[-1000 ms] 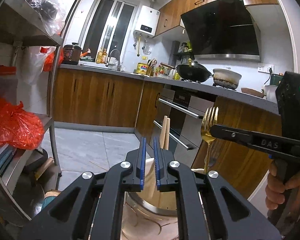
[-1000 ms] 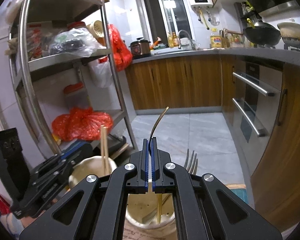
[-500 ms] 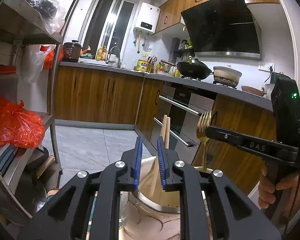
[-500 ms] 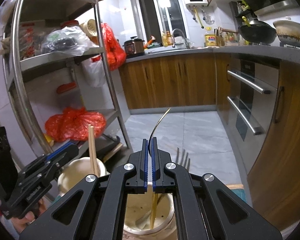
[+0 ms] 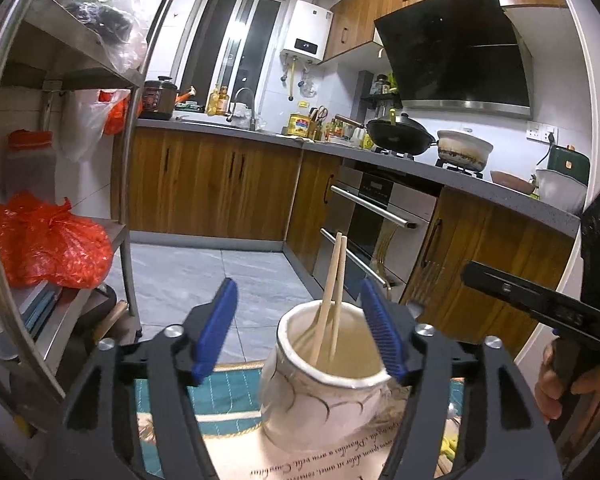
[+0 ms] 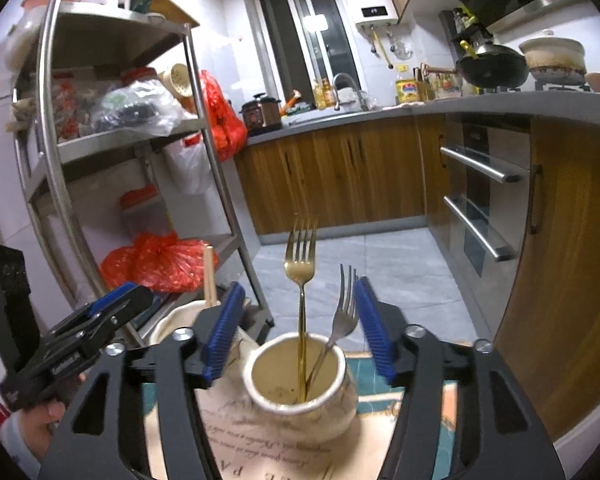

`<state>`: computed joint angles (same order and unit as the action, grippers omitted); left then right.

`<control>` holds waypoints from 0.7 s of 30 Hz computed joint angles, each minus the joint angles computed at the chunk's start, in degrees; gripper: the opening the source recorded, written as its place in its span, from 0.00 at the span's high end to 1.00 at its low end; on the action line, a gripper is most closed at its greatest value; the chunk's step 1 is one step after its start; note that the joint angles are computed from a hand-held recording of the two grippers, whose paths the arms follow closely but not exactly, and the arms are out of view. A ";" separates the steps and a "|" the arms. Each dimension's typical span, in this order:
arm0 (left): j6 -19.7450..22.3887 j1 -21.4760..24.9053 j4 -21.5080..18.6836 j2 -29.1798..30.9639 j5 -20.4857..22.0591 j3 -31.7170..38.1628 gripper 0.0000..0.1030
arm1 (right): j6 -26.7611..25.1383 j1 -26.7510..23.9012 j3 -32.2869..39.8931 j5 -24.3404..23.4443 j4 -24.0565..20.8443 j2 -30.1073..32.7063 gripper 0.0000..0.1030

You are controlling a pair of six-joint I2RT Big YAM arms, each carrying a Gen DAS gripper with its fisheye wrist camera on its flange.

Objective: Organize utensils
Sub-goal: 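Open both tools and withdraw them from the holder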

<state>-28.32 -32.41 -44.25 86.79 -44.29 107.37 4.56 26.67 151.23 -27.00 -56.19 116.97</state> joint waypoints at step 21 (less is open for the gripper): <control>0.33 -8.96 -11.69 2.03 -9.74 9.81 0.05 | -2.17 -4.52 -29.55 1.69 15.21 -20.54 0.05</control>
